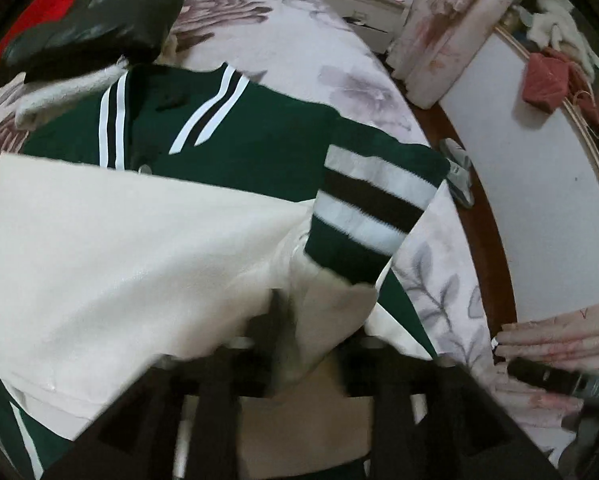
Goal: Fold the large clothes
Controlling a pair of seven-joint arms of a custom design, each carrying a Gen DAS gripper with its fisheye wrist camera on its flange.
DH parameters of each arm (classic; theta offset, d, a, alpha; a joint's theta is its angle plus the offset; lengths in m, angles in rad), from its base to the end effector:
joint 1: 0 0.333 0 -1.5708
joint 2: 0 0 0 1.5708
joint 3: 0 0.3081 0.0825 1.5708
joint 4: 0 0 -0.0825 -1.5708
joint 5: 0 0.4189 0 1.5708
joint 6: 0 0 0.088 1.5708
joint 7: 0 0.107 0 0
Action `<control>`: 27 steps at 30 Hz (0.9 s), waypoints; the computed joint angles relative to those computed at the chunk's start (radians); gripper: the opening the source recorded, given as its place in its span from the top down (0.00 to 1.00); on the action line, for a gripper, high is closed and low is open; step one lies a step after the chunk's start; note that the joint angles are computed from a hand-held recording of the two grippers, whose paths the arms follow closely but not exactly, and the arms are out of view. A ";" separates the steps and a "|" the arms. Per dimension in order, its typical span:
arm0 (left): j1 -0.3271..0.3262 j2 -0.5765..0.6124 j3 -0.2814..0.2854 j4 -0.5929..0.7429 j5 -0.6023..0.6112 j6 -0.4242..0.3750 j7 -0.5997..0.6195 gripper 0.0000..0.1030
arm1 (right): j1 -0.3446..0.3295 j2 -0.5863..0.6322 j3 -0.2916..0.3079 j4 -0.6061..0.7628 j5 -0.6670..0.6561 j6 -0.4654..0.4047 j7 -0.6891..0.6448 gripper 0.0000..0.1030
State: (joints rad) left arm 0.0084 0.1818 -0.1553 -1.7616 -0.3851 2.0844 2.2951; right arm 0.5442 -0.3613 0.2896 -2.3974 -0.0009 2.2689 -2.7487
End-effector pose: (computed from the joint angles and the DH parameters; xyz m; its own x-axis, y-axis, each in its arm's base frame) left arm 0.6512 -0.1101 0.4572 -0.6563 -0.7239 0.2127 -0.7459 0.5803 -0.3269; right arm 0.3285 0.3658 0.4450 -0.8802 -0.4103 -0.2385 -0.4199 0.9075 -0.0113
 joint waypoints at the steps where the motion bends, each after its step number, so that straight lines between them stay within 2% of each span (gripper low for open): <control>1: 0.001 -0.005 0.002 0.001 0.013 0.001 0.008 0.30 | -0.002 -0.028 0.002 -0.041 -0.002 0.061 0.018 0.22; 3: 0.007 -0.017 0.010 -0.003 0.026 0.011 0.015 0.08 | -0.028 -0.070 0.026 -0.118 -0.039 0.231 0.098 0.22; 6: 0.018 -0.031 0.028 0.007 0.054 0.022 -0.033 0.08 | -0.113 -0.050 0.079 -0.157 -0.142 0.460 0.221 0.22; 9: 0.031 -0.047 0.051 -0.026 0.120 0.094 -0.089 0.08 | -0.209 0.031 0.113 -0.120 -0.252 0.598 0.284 0.22; 11: 0.034 -0.056 0.066 -0.067 0.207 0.183 -0.147 0.08 | -0.237 0.099 0.096 -0.082 -0.299 0.662 0.262 0.22; 13: 0.035 -0.050 0.079 -0.094 0.311 0.252 -0.212 0.08 | -0.186 0.180 0.014 -0.038 -0.244 0.701 0.128 0.22; 14: 0.031 -0.037 0.091 -0.105 0.400 0.294 -0.274 0.08 | -0.126 0.218 -0.048 -0.015 -0.142 0.699 0.000 0.23; 15: 0.032 -0.027 0.095 -0.105 0.441 0.310 -0.304 0.08 | -0.064 0.269 -0.106 0.033 0.005 0.647 -0.161 0.37; 16: 0.030 -0.016 0.105 -0.112 0.508 0.348 -0.354 0.08 | -0.038 0.302 -0.137 0.063 0.082 0.626 -0.257 0.85; 17: 0.029 -0.009 0.111 -0.118 0.560 0.380 -0.393 0.08 | -0.046 0.343 -0.134 0.110 0.135 0.592 -0.349 0.88; 18: 0.032 -0.006 0.117 -0.124 0.597 0.405 -0.418 0.08 | -0.053 0.374 -0.135 0.161 0.142 0.537 -0.403 0.88; 19: 0.040 -0.002 0.117 -0.126 0.609 0.424 -0.426 0.08 | -0.060 0.391 -0.137 0.200 0.093 0.496 -0.412 0.90; 21: 0.050 0.004 0.122 -0.126 0.634 0.447 -0.452 0.08 | -0.067 0.409 -0.152 0.298 -0.095 0.353 -0.401 0.90; 22: 0.057 0.005 0.120 -0.125 0.631 0.446 -0.452 0.08 | -0.072 0.411 -0.156 0.323 -0.144 0.320 -0.417 0.90; 23: 0.061 0.005 0.120 -0.127 0.633 0.444 -0.458 0.08 | -0.081 0.406 -0.156 0.330 -0.135 0.319 -0.475 0.89; 24: 0.065 0.003 0.120 -0.129 0.636 0.443 -0.463 0.08 | -0.090 0.396 -0.151 0.327 -0.061 0.318 -0.563 0.82; 25: 0.069 0.000 0.118 -0.131 0.633 0.440 -0.459 0.08 | -0.095 0.382 -0.147 0.323 -0.011 0.292 -0.610 0.67; 26: 0.072 -0.006 0.118 -0.139 0.638 0.439 -0.457 0.08 | -0.091 0.360 -0.141 0.329 -0.009 0.211 -0.608 0.60; 27: 0.073 -0.010 0.118 -0.147 0.646 0.441 -0.459 0.08 | -0.081 0.339 -0.129 0.339 -0.023 0.115 -0.591 0.57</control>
State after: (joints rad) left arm 0.0812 0.1715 -0.0371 -1.9081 0.2612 2.5254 1.8359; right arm 0.4628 -0.0223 0.1607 -2.0582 -0.0243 2.3841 -3.3395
